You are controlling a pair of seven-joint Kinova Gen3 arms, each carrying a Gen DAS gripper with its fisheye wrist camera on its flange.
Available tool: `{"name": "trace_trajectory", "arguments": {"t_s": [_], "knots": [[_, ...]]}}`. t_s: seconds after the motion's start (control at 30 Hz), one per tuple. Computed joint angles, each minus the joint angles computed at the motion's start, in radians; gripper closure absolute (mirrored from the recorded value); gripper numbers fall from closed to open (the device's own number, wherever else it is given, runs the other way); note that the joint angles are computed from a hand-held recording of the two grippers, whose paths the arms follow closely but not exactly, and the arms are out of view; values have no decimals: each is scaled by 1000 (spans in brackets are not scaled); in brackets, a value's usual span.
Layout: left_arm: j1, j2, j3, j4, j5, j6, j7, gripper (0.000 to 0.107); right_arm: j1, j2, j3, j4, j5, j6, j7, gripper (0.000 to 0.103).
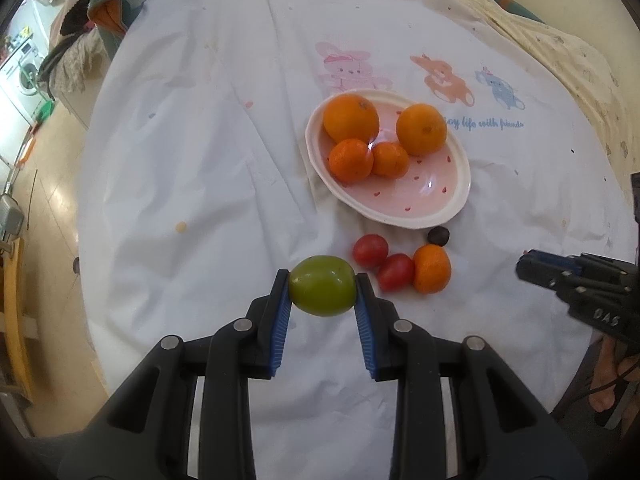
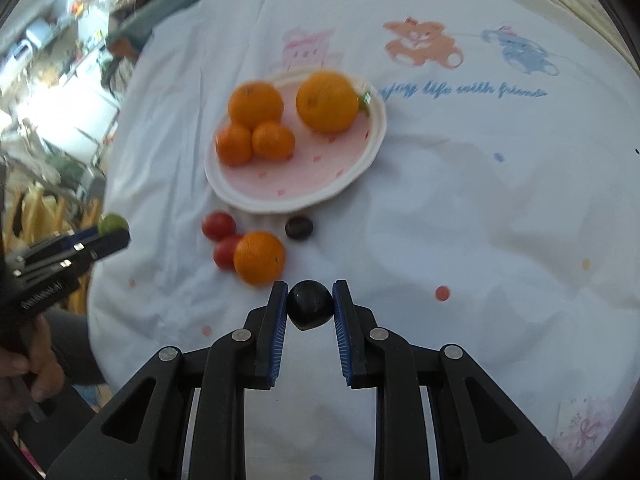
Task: Organize fruits
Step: 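Grasp the black grape with the right tool while the left tool lifts its tomato, then carry the green tomato and black grape over the pink plate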
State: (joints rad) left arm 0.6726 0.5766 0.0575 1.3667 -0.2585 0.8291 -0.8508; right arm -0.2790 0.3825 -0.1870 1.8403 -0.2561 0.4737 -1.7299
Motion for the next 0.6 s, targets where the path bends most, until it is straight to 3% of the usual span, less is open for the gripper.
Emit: {"name": "trace_trajectory", "arguments": {"t_s": [0.3, 0.6], "knots": [[15, -4, -15, -74, -38, 52, 22, 80, 159, -77, -97, 76, -183, -153, 123, 79], [16, 49, -28, -202, -68, 112, 8, 80, 228, -78, -140, 39, -241, -212, 235, 79]]}}
